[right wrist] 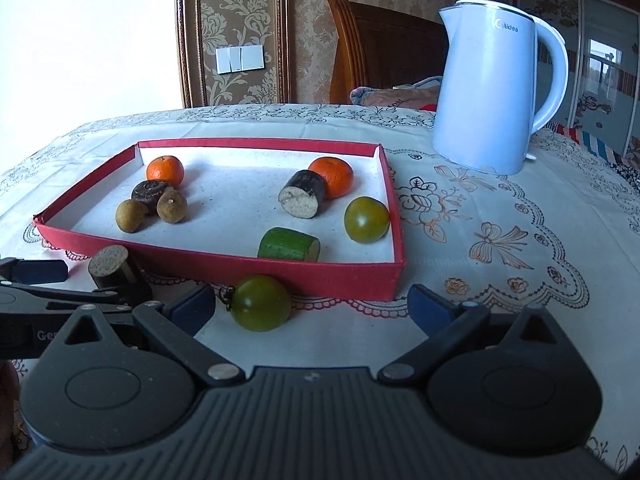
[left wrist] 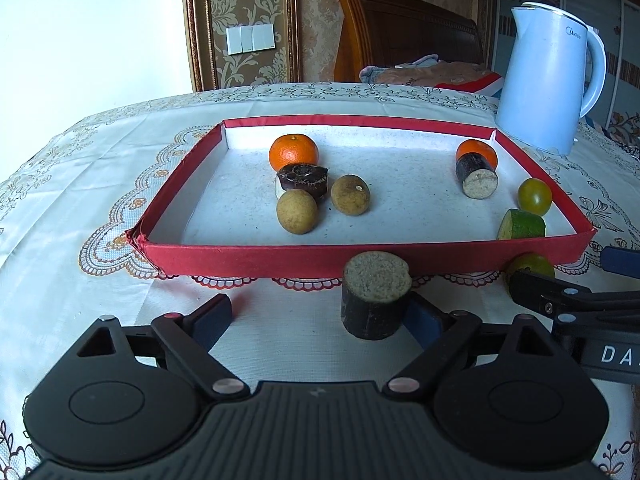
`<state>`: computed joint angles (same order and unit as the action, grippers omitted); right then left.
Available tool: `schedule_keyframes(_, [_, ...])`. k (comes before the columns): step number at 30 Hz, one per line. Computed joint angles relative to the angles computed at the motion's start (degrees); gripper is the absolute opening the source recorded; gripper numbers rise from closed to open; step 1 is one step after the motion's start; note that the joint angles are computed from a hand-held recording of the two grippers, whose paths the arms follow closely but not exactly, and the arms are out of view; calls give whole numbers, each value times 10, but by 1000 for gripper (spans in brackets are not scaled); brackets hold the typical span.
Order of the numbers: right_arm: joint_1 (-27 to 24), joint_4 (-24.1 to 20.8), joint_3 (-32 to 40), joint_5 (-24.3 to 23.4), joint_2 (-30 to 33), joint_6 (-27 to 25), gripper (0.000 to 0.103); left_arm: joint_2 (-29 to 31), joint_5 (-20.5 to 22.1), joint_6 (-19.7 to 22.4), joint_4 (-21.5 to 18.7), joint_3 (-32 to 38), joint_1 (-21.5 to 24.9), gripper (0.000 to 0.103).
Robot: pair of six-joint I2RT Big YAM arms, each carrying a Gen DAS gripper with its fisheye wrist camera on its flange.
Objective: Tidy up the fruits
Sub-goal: 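Lift the cucumber piece with the left gripper while right gripper approaches a green tomato, then lower the right gripper onto the green tomato and close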
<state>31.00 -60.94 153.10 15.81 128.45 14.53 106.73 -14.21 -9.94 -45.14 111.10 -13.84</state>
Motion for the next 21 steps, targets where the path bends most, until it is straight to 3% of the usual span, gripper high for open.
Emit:
schedule_keyframes(7, [1, -9, 16, -3, 10, -5, 88, 0, 0, -1, 0, 0, 0, 93])
schedule_keyframes(12, [-2, -20, 34, -17, 19, 2, 86, 0, 1, -2, 0, -1, 0, 93])
schedule_keyframes(14, [-1, -9, 20, -26, 13, -12, 76, 0, 1, -2, 0, -1, 0, 93])
schedule_keyframes(16, [0, -15, 30, -42, 18, -25, 55, 0, 1, -2, 0, -1, 0, 93])
schedule_keyframes(18, [0, -41, 66, -47, 37, -28, 49, -1, 2, -2, 1, -2, 0, 93])
schedule_keyframes(21, [-2, -19, 33, -57, 20, -23, 46, -3, 5, -3, 3, -4, 1, 93])
